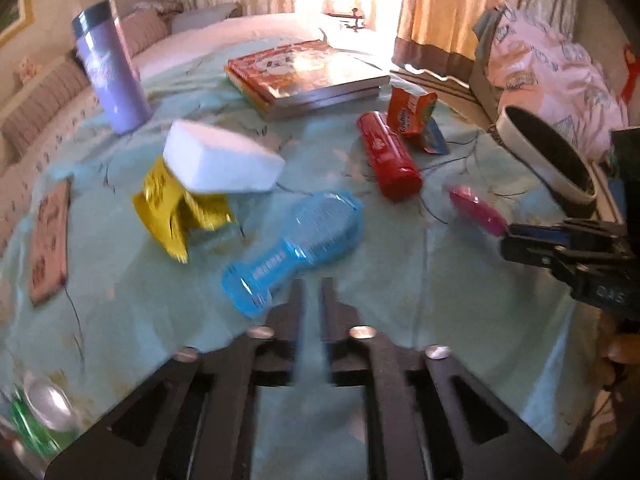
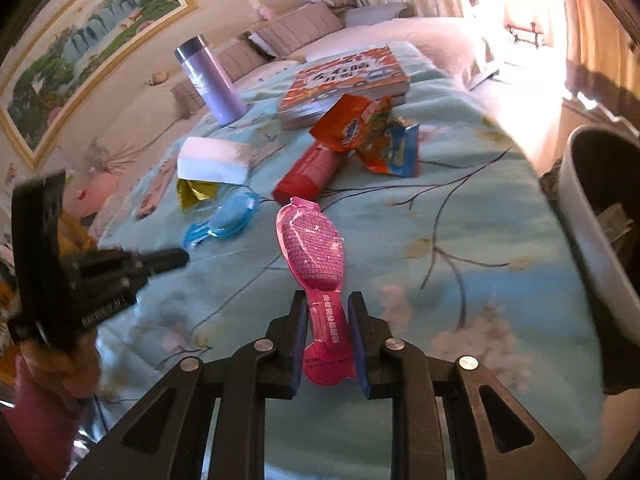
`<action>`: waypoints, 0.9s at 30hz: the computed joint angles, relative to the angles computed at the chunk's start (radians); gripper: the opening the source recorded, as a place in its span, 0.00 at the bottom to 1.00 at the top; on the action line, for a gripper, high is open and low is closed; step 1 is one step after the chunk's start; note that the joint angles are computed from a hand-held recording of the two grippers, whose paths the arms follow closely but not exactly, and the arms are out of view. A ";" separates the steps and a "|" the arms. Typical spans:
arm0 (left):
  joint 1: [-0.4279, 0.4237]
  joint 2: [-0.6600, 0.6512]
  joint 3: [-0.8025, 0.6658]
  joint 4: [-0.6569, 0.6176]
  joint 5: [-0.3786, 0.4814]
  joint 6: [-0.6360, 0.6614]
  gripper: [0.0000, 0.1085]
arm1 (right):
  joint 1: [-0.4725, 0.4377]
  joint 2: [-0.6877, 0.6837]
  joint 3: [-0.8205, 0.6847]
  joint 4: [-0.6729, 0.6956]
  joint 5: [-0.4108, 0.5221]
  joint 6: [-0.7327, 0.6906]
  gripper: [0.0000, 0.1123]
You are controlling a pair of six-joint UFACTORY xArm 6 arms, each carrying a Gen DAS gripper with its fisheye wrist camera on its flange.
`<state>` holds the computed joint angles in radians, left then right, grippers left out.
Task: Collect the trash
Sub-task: 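Grasp the blue comb with the left gripper while the right grasps the pink comb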
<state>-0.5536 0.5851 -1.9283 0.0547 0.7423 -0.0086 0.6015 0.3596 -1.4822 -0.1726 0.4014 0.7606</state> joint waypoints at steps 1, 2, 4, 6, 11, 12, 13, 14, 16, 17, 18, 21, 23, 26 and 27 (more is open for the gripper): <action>0.001 0.029 -0.038 0.041 0.012 -0.013 0.46 | 0.001 0.004 -0.008 -0.022 0.007 0.013 0.22; 0.001 0.048 -0.063 0.085 0.016 -0.027 0.51 | 0.003 0.010 -0.017 -0.042 0.015 0.022 0.22; -0.001 0.091 -0.115 0.143 0.032 -0.032 0.51 | 0.009 0.025 -0.040 -0.077 0.030 0.031 0.24; 0.002 0.112 -0.145 0.150 0.049 -0.027 0.51 | 0.013 0.041 -0.058 -0.091 0.029 0.020 0.31; 0.020 0.119 -0.149 0.014 0.050 0.061 0.26 | 0.021 0.076 -0.107 -0.130 0.055 -0.012 0.38; 0.017 0.116 -0.145 0.030 0.052 0.053 0.23 | 0.021 0.083 -0.118 -0.137 0.063 -0.020 0.38; 0.014 0.110 -0.137 0.040 0.051 0.052 0.20 | 0.022 0.092 -0.130 -0.138 0.073 -0.028 0.38; 0.011 0.103 -0.127 0.042 0.049 0.051 0.17 | 0.021 0.099 -0.138 -0.129 0.081 -0.042 0.38; 0.007 0.078 -0.094 0.017 0.050 0.056 0.15 | 0.019 0.110 -0.148 -0.106 0.086 -0.066 0.38; 0.003 0.064 -0.074 0.003 0.048 0.052 0.15 | 0.017 0.109 -0.147 -0.108 0.085 -0.065 0.37; 0.004 0.049 -0.056 -0.028 0.052 0.054 0.15 | 0.017 0.108 -0.147 -0.104 0.088 -0.067 0.35; 0.005 -0.006 0.007 -0.146 0.073 0.065 0.15 | 0.012 0.082 -0.109 -0.101 0.069 -0.030 0.23; -0.001 -0.040 0.048 -0.191 0.074 0.070 0.15 | 0.000 0.051 -0.055 -0.064 0.025 -0.003 0.23; -0.011 -0.069 0.085 -0.176 0.059 0.034 0.15 | -0.009 0.021 -0.009 -0.071 -0.002 0.039 0.23; -0.016 -0.071 0.089 -0.145 0.044 0.009 0.16 | -0.011 0.014 0.003 -0.068 -0.010 0.045 0.23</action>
<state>-0.5693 0.5142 -1.8395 -0.0898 0.7858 0.0004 0.5908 0.3733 -1.4789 -0.2404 0.3910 0.8058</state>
